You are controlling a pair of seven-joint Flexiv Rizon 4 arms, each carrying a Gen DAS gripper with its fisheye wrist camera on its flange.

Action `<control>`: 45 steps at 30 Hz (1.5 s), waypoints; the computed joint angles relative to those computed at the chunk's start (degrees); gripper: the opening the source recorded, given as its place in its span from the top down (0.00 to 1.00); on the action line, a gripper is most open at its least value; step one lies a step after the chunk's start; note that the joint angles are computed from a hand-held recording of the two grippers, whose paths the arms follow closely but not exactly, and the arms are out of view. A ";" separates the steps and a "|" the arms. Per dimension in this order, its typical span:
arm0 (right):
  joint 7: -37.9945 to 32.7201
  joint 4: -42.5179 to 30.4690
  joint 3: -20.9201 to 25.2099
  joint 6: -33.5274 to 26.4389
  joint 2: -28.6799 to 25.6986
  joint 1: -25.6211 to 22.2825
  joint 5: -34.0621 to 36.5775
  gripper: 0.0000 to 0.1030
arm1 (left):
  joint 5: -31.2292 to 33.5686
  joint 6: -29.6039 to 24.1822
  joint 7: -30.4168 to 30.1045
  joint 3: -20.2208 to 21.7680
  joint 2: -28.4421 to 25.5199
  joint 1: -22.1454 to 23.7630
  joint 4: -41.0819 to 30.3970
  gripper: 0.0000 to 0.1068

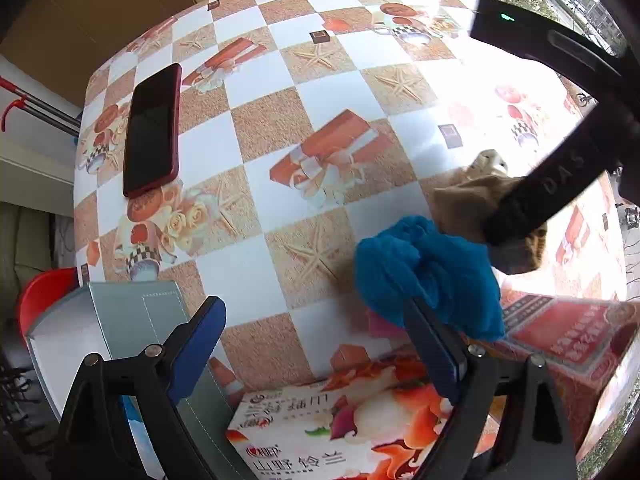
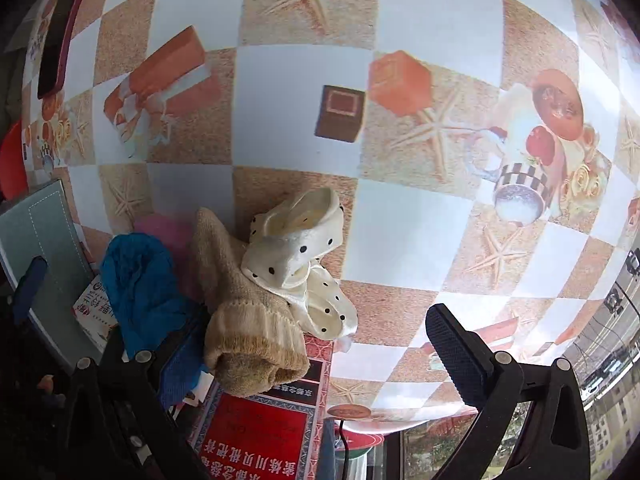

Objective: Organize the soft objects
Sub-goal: 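Move the left tool toward the blue glove while the right tool grasps the tan sock, then grasp the blue glove with the left tool while the right tool lifts the tan sock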

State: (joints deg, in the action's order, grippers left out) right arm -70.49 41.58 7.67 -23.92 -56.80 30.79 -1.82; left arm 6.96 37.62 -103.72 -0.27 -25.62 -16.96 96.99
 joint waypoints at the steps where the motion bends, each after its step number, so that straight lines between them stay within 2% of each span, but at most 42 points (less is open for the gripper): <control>1: 0.96 2.88 -0.99 1.82 1.84 -0.66 -0.89 0.00 | 0.34 -0.39 -0.45 0.43 -1.28 0.29 -2.09 0.13; 4: 7.14 12.44 -2.64 9.94 8.62 -3.78 -1.90 0.00 | -1.49 -0.24 -2.11 1.04 -2.92 2.00 -5.95 0.13; 6: 10.66 19.48 -2.23 17.86 13.91 -6.53 -1.02 0.00 | -4.76 0.91 -1.40 0.22 -2.43 3.72 -5.83 0.13; 9: 13.41 27.39 -0.95 25.87 19.81 -9.67 0.57 0.00 | -8.89 0.67 1.03 -1.35 -1.46 5.04 -4.65 0.13; 12: 15.16 33.43 0.54 31.63 23.58 -11.79 3.13 0.00 | -10.74 -1.84 3.88 -2.78 -1.72 4.40 -4.24 0.13; 16: 18.98 39.86 0.92 38.26 27.00 -12.54 4.02 0.00 | -8.26 -4.37 6.38 -3.07 -3.86 1.41 -6.32 0.13; 18: 19.93 40.94 1.14 41.01 27.74 -13.27 4.77 0.00 | -9.28 -4.43 6.85 -3.43 -5.33 1.06 -7.47 0.13; 24: 16.82 37.16 2.54 40.24 24.05 -13.74 6.93 0.00 | -9.33 -9.50 7.34 -3.16 -12.49 -0.77 -15.85 0.13; 27: 17.89 38.03 2.35 41.10 23.82 -14.02 7.67 0.00 | -8.98 -11.72 7.18 -2.74 -15.68 -1.69 -19.83 0.13; 30: 19.29 40.86 2.00 43.20 25.56 -14.95 8.31 0.00 | -8.67 -13.04 6.59 -2.27 -17.80 -2.35 -22.58 0.13; 35: 23.03 45.46 0.10 48.18 28.57 -15.72 5.37 0.00 | -8.07 -15.32 5.84 -1.67 -19.77 -2.87 -25.03 0.13; 39: 23.96 45.68 0.30 47.70 28.43 -17.10 5.50 0.00 | -7.29 -16.18 5.85 -1.44 -20.40 -3.36 -25.90 0.13; 41: 24.35 46.72 -0.31 46.77 28.94 -16.24 2.31 0.00 | -6.44 -16.67 5.76 -1.18 -20.99 -4.03 -26.96 0.13; 43: 27.65 49.62 -1.39 47.97 30.77 -15.74 -0.38 0.00 | -5.53 -16.31 5.04 -0.95 -21.32 -5.04 -27.65 0.13; 45: 31.44 52.43 -1.86 49.61 32.62 -16.60 -0.24 0.00 | -5.10 -15.33 5.22 -0.99 -21.04 -5.28 -27.39 0.13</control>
State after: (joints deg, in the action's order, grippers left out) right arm -39.05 94.01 5.81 25.69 -24.18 14.19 -2.06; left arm 1.86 22.29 -98.50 -1.26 -46.66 -22.23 69.60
